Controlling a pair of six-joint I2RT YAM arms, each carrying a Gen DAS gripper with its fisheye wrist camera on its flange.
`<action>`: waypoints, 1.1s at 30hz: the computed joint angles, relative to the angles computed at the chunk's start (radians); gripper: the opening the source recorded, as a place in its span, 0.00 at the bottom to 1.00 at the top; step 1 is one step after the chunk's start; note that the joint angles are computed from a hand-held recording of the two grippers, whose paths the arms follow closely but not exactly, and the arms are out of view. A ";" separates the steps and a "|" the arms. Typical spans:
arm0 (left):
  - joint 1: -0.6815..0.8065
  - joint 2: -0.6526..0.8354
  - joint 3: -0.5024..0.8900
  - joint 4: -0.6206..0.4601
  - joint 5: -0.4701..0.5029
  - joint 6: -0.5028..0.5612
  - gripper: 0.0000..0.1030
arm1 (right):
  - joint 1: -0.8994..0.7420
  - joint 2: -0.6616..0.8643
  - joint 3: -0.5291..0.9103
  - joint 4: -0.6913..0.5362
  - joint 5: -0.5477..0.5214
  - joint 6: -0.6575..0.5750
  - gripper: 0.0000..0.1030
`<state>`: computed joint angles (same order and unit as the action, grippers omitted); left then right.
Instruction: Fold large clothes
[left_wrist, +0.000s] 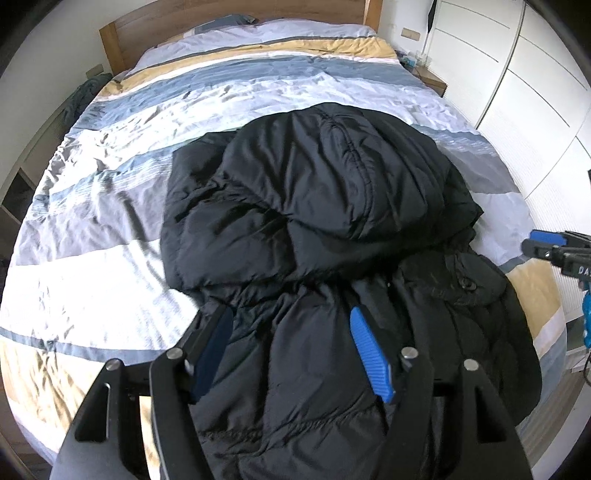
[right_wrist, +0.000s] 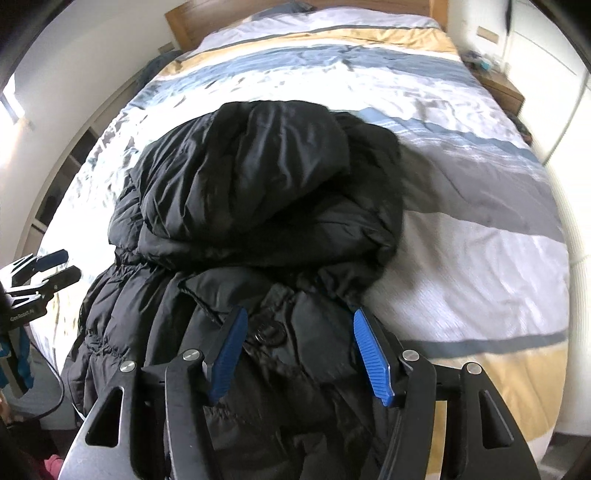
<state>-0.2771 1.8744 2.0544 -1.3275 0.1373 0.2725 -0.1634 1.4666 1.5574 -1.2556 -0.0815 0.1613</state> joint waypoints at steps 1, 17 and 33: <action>0.007 -0.002 0.011 -0.013 -0.004 0.005 0.63 | -0.007 -0.009 0.006 -0.011 0.002 0.004 0.60; 0.074 -0.006 0.116 -0.116 -0.069 0.054 0.64 | -0.146 -0.142 0.027 -0.159 -0.003 0.033 0.74; 0.087 -0.018 0.179 -0.150 -0.089 0.086 0.64 | -0.280 -0.224 -0.013 -0.171 -0.051 -0.023 0.97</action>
